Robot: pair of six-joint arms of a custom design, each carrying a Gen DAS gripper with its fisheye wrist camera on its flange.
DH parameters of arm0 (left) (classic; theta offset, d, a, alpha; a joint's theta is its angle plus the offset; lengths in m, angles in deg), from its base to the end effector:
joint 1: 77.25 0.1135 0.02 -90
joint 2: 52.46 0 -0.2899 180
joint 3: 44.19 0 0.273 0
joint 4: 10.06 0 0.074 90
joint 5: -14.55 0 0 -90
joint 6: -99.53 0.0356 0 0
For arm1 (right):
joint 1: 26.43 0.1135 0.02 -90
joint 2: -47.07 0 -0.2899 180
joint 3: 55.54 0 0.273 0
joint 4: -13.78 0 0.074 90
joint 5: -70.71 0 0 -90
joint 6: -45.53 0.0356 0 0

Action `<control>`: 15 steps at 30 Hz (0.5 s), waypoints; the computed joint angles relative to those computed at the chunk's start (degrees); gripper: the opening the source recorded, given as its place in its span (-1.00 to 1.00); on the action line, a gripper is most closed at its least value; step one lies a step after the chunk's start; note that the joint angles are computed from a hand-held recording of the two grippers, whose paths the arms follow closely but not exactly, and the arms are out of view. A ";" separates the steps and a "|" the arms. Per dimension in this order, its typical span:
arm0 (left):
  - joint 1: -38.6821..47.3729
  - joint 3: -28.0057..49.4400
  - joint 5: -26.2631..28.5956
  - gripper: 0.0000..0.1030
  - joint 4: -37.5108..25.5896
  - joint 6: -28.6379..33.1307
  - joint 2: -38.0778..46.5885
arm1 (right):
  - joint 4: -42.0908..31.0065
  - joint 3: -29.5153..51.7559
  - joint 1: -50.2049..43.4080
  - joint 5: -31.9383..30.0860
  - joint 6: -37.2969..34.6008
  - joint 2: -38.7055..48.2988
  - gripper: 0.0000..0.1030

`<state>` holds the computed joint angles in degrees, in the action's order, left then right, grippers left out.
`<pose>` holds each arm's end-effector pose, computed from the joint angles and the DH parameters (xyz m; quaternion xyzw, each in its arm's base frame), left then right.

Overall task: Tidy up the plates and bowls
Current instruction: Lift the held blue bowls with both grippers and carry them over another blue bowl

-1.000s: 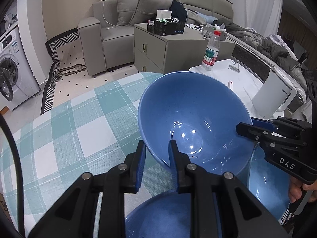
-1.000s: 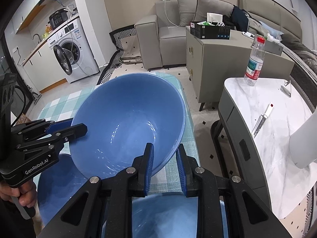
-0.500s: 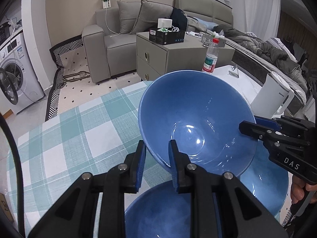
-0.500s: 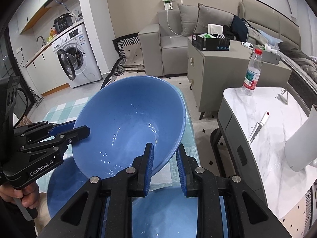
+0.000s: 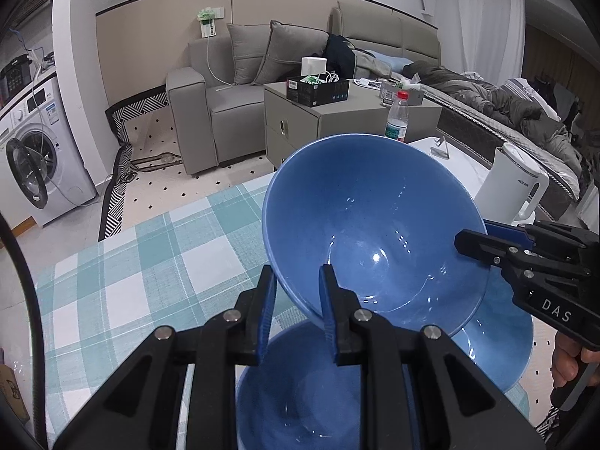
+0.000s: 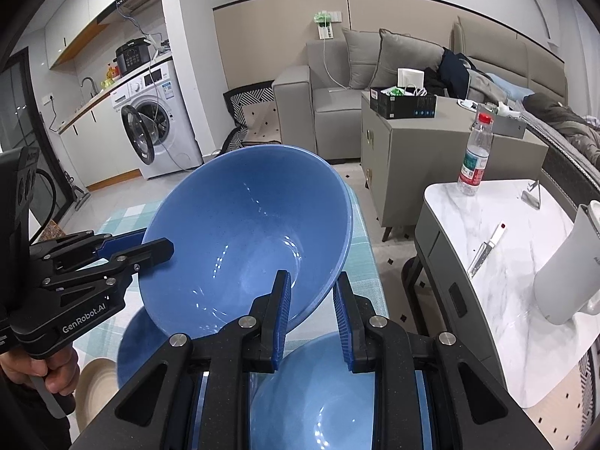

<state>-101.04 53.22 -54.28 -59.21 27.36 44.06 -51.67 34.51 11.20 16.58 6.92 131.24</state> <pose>0.3583 -0.1720 0.3258 0.3875 0.8353 -0.1896 0.3408 0.2616 0.1753 0.3412 0.1902 0.9018 -0.0369 0.3864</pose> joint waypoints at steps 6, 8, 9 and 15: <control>1.32 -3.08 0.86 -0.58 0.78 0.27 -3.50 | -2.35 1.14 4.21 3.38 2.71 -0.44 -0.55; 1.73 -4.18 1.03 -0.58 1.10 0.38 -4.71 | -3.19 1.65 5.70 4.53 3.91 -0.29 -0.55; 1.91 -4.67 1.08 -0.58 1.21 0.45 -5.33 | -3.68 1.91 6.59 5.19 4.60 -0.23 -0.55; 3.27 -7.45 1.99 -0.58 1.70 0.69 -9.00 | -5.78 3.34 10.66 7.94 8.52 0.61 -0.55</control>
<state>-97.77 45.77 -52.29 -57.51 28.06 35.06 -57.44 37.85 21.85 24.51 15.44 131.85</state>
